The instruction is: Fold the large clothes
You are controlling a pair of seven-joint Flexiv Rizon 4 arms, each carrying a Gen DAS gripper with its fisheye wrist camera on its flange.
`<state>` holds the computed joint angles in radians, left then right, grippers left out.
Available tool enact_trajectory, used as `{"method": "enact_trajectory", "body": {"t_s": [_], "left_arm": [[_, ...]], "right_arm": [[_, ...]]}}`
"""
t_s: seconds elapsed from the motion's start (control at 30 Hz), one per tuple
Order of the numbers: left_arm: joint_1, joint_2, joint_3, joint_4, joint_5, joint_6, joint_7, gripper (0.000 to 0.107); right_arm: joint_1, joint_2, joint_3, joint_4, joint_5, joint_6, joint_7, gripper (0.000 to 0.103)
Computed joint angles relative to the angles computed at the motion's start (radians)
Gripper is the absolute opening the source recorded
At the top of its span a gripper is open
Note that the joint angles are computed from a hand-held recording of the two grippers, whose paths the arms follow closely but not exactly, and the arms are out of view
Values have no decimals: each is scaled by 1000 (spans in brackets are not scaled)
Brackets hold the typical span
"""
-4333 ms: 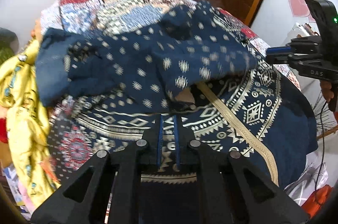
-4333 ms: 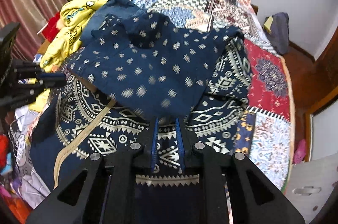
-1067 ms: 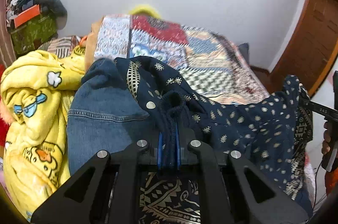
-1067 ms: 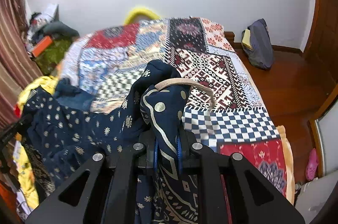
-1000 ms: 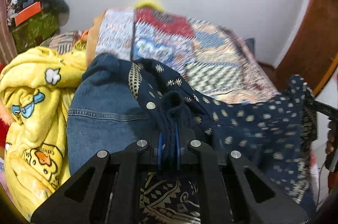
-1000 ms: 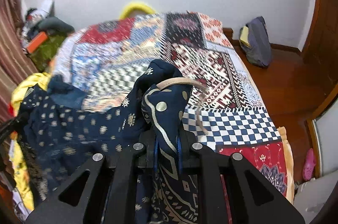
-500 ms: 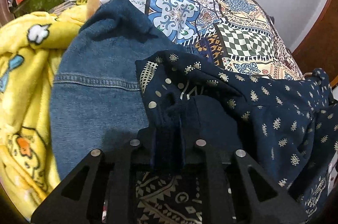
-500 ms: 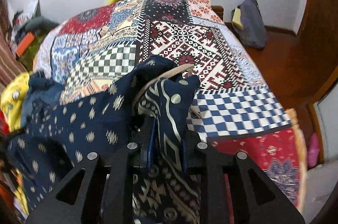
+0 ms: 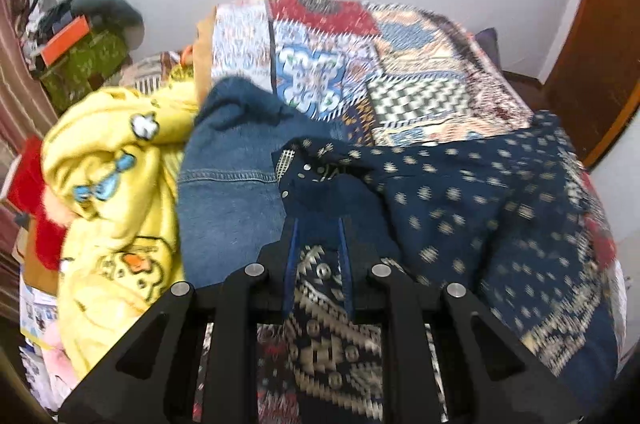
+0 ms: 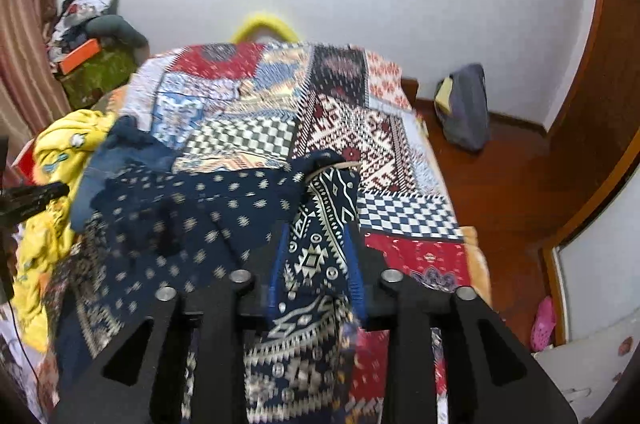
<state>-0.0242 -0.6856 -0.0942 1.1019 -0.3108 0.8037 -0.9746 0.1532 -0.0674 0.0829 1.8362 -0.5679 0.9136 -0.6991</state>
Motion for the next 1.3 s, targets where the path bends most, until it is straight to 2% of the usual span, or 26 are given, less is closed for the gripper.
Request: {"method": "enact_trajectory", "body": {"t_s": [0.03,0.13,0.2,0.3,0.4,0.63,0.9,1.03,1.17,1.3], "left_arm": [[15,40,-12,51,-13,16,31,21],[43,127,-28,161,-51,34,99,35],[58,172,-32,222,-85,42,139,46],[81,236,-26,311,-141,25,186,57],[89,271,-1,363,-152,-34,208,57],[107,296,35,480,-171,-148,245,57],[110,305,58,588,-178,-247,229,57],[133,310,61,646,-235,-286,243,58],[150,324,66,706,-296,-295,244,58],[168,314,65,716,-371,-348,188,58]], "right_arm": [[2,22,6,12,-14,-10,3,42],[6,94,33,56,-58,-57,24,54],[7,124,48,73,-37,-81,11,59],[16,167,68,93,57,-133,-29,61],[27,190,82,113,145,-188,-68,61],[42,235,106,224,237,-195,-59,61],[72,245,119,326,367,-135,-42,61],[83,254,125,368,403,-108,-19,61],[76,271,131,420,401,-29,45,61],[75,279,126,453,418,48,66,61]]}}
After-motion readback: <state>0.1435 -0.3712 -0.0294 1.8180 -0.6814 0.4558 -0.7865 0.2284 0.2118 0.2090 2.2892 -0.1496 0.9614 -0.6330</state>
